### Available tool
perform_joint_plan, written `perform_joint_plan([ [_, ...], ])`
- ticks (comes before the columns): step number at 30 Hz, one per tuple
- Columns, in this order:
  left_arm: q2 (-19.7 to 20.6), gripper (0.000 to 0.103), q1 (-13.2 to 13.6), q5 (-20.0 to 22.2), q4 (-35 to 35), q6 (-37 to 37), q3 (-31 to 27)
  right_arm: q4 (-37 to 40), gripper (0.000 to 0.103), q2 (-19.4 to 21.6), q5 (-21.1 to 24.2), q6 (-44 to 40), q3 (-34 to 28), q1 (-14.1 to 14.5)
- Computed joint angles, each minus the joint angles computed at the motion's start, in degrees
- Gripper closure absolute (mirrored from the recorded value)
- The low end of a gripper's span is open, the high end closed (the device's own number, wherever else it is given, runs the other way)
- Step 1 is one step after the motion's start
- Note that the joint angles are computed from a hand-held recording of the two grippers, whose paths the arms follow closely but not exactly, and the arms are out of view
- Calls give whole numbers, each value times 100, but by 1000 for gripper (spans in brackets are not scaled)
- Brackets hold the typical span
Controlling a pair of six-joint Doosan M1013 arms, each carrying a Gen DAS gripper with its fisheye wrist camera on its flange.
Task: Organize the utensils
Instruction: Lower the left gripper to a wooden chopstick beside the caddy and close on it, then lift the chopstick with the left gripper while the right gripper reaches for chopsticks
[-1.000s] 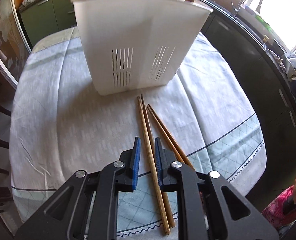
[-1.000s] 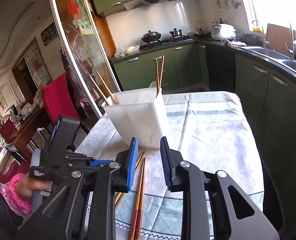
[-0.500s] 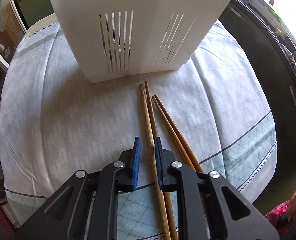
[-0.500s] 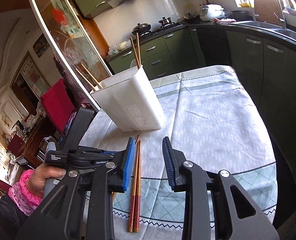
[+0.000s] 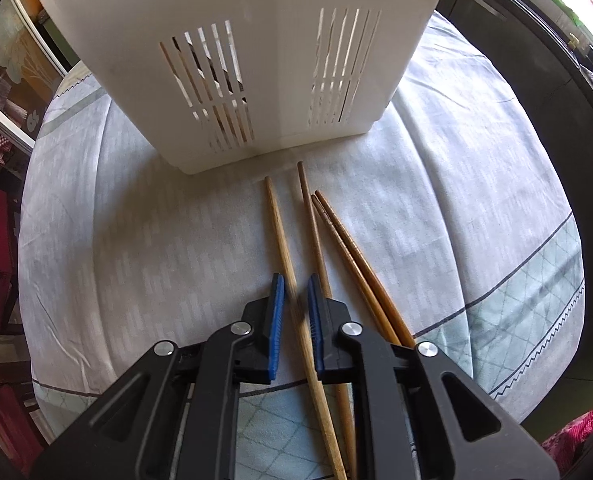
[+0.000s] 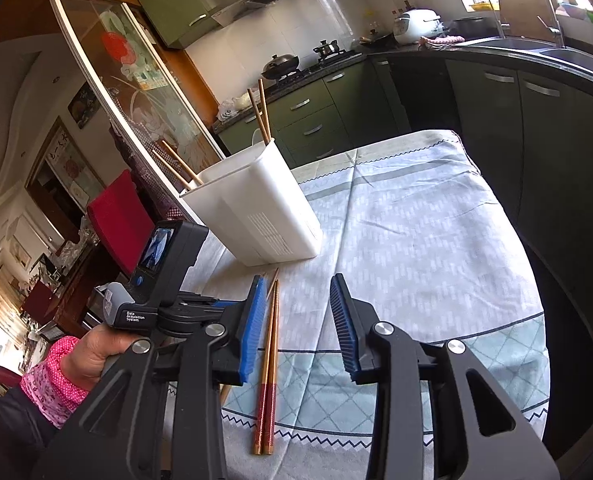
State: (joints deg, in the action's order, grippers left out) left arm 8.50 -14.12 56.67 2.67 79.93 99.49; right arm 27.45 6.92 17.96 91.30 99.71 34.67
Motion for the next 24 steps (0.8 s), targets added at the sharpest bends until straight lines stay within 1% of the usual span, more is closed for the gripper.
perform_joint_plan([
  [2, -54, 95, 16, -34, -19, -73, 64, 303, 68, -9, 45, -306, 38, -63],
  [3, -74, 96, 30, -70, -76, -136, 94, 495, 67, -3, 67, -495, 55, -104],
  [5, -185, 96, 134, -249, -299, -117, 231, 803, 65, 49, 198, -817, 38, -183],
  [7, -345, 96, 171, -586, -329, -235, 394, 1005, 65, 148, 410, -1054, -36, -267],
  [11, -784, 97, 183, -1334, -73, -731, 747, 877, 65, 436, 1001, -1227, -367, -334],
  [13, -1034, 97, 156, -1706, 238, -1129, 938, 800, 65, 598, 1313, -1349, -587, -333],
  [16, -1360, 97, 76, -2154, 996, -1926, 1161, 581, 65, 874, 1783, -1480, -981, -275],
  [20, -1750, 97, -62, -2577, 1969, -2885, 1417, 116, 65, 1228, 2237, -1447, -1463, -83],
  [21, -1807, 97, -29, -2671, 2074, -2916, 1426, 8, 65, 1309, 2338, -1406, -1562, -30],
  [24, -2037, 97, -106, -2923, 2739, -3370, 1594, -594, 65, 1532, 2573, -1013, -1825, 148],
])
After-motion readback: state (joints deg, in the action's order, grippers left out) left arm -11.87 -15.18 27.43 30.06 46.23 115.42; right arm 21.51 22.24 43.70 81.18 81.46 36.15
